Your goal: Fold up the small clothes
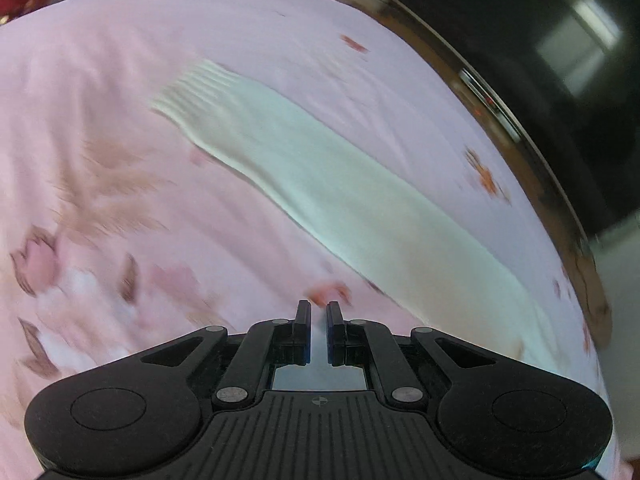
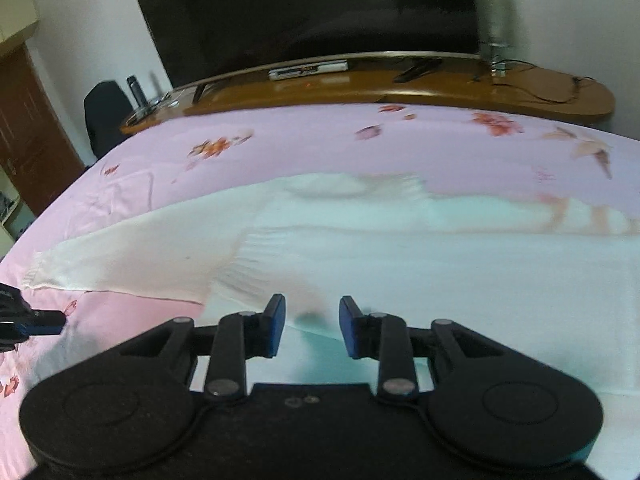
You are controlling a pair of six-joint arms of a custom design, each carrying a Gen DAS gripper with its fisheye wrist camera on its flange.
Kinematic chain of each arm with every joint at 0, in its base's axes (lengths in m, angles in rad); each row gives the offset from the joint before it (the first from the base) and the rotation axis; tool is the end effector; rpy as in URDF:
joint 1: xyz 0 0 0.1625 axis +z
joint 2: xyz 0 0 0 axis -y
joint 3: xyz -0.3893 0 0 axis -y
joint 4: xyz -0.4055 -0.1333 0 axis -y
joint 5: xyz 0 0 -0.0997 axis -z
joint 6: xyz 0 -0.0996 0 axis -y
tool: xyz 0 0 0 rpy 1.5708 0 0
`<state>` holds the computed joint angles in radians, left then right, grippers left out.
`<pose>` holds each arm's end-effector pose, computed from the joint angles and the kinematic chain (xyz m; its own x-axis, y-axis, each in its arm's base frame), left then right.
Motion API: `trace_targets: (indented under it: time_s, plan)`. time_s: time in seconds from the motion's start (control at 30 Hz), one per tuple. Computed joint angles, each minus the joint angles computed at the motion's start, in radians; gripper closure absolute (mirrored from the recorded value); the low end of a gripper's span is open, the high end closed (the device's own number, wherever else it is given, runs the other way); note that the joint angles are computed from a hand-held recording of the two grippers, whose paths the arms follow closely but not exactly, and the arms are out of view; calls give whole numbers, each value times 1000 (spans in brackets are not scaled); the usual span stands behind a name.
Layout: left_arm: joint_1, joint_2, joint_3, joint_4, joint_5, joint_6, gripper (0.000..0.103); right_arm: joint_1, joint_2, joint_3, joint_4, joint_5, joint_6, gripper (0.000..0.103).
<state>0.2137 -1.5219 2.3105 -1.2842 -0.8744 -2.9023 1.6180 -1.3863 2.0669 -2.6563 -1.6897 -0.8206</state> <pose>-0.2367 -0.2532 0.1396 -0.4878 -0.8685 0.0879 -0.3594 0.1081 -0.9269 0.1458 -0.5109 0.2384 -0.6460 -0.6718 0.3625 -0.7568 0.6258 -0.1888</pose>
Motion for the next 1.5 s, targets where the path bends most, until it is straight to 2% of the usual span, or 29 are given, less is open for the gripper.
trace_targets:
  time_s: [0.2, 0.33, 0.4, 0.5, 0.53, 0.6, 0.63, 0.67, 0.7, 0.73, 0.8, 0.9, 0.93, 1.0, 1.1, 1.17, 1.23, 1.37, 1.43, 1.5]
  plan:
    - [-26, -100, 53, 131, -16, -199, 98, 22, 53, 0, -51, -31, 13, 71]
    - [-27, -157, 93, 145, 15, -292, 97, 21, 64, 23, -93, -37, -31, 71]
    - [-28, -176, 105, 153, 21, -325, 95, 19, 62, 24, -92, -34, -34, 71]
    - [-51, -201, 120, 170, 30, -360, 85, 17, 62, 18, -80, -30, -28, 71]
    - [-59, -200, 120, 176, 32, -357, 76, 18, 62, 18, -79, -30, -28, 71]
    - [-72, -186, 102, 199, 28, -358, 48, 17, 62, 17, -76, -28, -25, 70]
    - [-73, -148, 74, 236, 27, -370, 13, 17, 61, 16, -72, -27, -21, 70]
    - [-61, -100, 35, 278, 8, -382, 0, 16, 60, 16, -69, -25, -17, 70]
    - [-50, -52, -5, 321, -21, -402, 0, 15, 60, 15, -67, -24, -12, 70]
    - [-61, -39, -14, 352, -21, -425, 0, 16, 60, 14, -64, -24, -9, 69]
    - [-86, -94, 32, 337, 21, -441, 0, 16, 58, 12, -55, -22, -7, 67]
    - [-91, -153, 86, 311, 27, -514, 3, 16, 58, 11, -57, -22, -6, 67]
    - [-95, -159, 99, 316, 29, -553, 12, 16, 58, 12, -57, -22, -1, 67]
    - [-93, -160, 114, 324, 39, -590, 18, 16, 56, 13, -59, -20, 4, 67]
    - [-67, -159, 122, 330, 71, -596, 47, 19, 56, 19, -71, -24, -12, 67]
    - [-69, -193, 149, 325, 78, -624, 79, 19, 57, 19, -75, -21, -9, 67]
    - [-55, -224, 172, 316, 88, -641, 89, 20, 58, 22, -85, -23, -9, 68]
    - [-22, -199, 162, 321, 106, -653, 99, 38, 65, 27, -131, -38, -37, 72]
    - [3, -158, 130, 325, 107, -628, 99, 46, 78, 28, -183, -45, -55, 72]
    - [17, -126, 98, 344, 112, -607, 100, 57, 111, 17, -193, -106, -79, 71]
